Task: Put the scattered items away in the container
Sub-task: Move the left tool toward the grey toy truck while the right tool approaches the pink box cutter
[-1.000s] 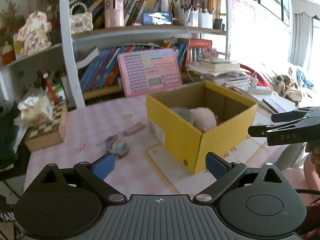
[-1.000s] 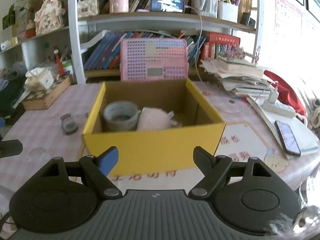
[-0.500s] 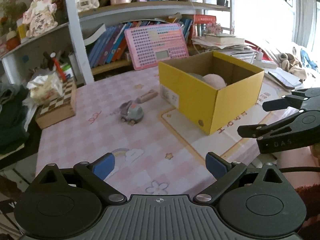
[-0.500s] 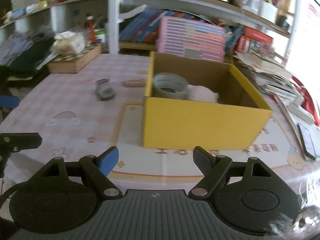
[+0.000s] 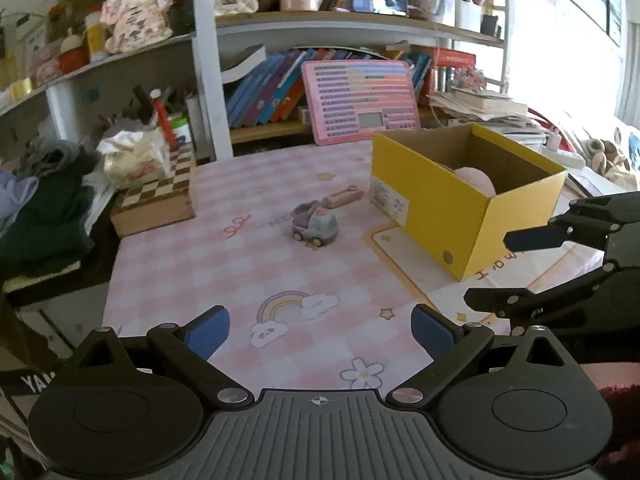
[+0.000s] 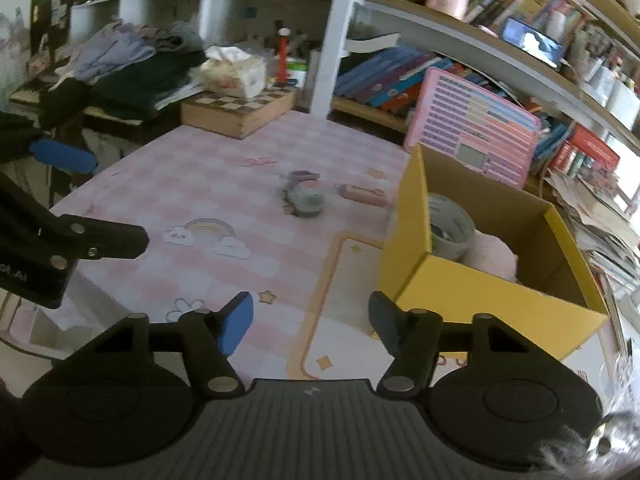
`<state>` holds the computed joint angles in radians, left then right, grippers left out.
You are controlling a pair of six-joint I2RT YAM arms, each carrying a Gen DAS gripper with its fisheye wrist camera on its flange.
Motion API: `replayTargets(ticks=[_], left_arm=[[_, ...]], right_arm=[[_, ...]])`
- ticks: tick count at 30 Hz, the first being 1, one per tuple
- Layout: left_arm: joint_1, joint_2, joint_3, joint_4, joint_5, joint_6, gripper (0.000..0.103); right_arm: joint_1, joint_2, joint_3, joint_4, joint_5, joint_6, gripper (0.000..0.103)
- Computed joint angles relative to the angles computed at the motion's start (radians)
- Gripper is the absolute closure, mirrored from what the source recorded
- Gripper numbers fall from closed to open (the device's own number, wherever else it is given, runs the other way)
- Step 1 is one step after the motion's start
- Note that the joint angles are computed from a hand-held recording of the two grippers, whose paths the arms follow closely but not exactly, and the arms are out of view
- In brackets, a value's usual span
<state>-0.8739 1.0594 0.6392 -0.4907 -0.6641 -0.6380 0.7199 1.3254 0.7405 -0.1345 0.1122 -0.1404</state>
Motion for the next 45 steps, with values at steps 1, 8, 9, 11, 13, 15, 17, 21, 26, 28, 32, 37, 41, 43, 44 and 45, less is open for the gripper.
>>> replayTargets(ticks=[1,8,9,11,13,15,17,21,26,28,32,37,41,43,44,45], left_arm=[[0.004,-0.007,-0.005,0.001,0.002,-0.003,0.004],[0.053,-0.018,-0.036,0.043,0.025,-0.020,0.004],[0.061,-0.016,-0.040,0.050,0.030,-0.017,0.004],[0.075,-0.005,-0.040,0.061,0.035,-0.009,0.004],[0.093,0.006,-0.036,0.067,0.037,0.002,0.004],[0.121,0.014,-0.033,0.074,0.043,0.016,0.004],[0.154,0.025,-0.032,0.090,0.051,0.033,0.004],[0.218,0.067,-0.022,0.131,0.082,0.067,0.004],[0.265,0.149,0.004,0.198,0.111,0.128,0.004],[0.284,0.181,0.016,0.224,0.126,0.150,0.004],[0.320,0.235,0.036,0.267,0.149,0.184,0.004],[0.377,0.292,0.061,0.299,0.185,0.193,0.004],[0.412,0.339,0.084,0.310,0.211,0.197,0.004],[0.427,0.362,0.093,0.323,0.222,0.206,0.004],[0.433,0.372,0.097,0.332,0.227,0.212,0.004],[0.439,0.386,0.100,0.345,0.234,0.219,0.004]], right_arm=[[0.008,0.007,0.006,0.000,0.004,-0.004,0.048],[0.029,0.063,0.050,0.023,0.016,-0.032,0.048],[0.024,0.075,0.059,0.028,0.009,-0.032,0.048],[0.013,0.101,0.076,0.038,-0.003,-0.030,0.048],[-0.003,0.138,0.106,0.044,-0.020,-0.029,0.048],[-0.022,0.176,0.141,0.044,-0.038,-0.020,0.048],[-0.044,0.213,0.183,0.040,-0.067,0.005,0.048],[-0.086,0.303,0.296,0.014,-0.137,0.061,0.048],[-0.113,0.437,0.468,-0.049,-0.203,0.106,0.048],[-0.116,0.491,0.541,-0.085,-0.221,0.106,0.048],[-0.112,0.595,0.673,-0.151,-0.233,0.071,0.048],[-0.109,0.747,0.864,-0.250,-0.238,0.046,0.048],[-0.094,0.881,1.039,-0.326,-0.225,0.026,0.048],[-0.092,0.936,1.120,-0.361,-0.225,0.021,0.049],[-0.095,0.956,1.155,-0.375,-0.229,0.023,0.049],[-0.098,0.974,1.187,-0.385,-0.233,0.025,0.049]])
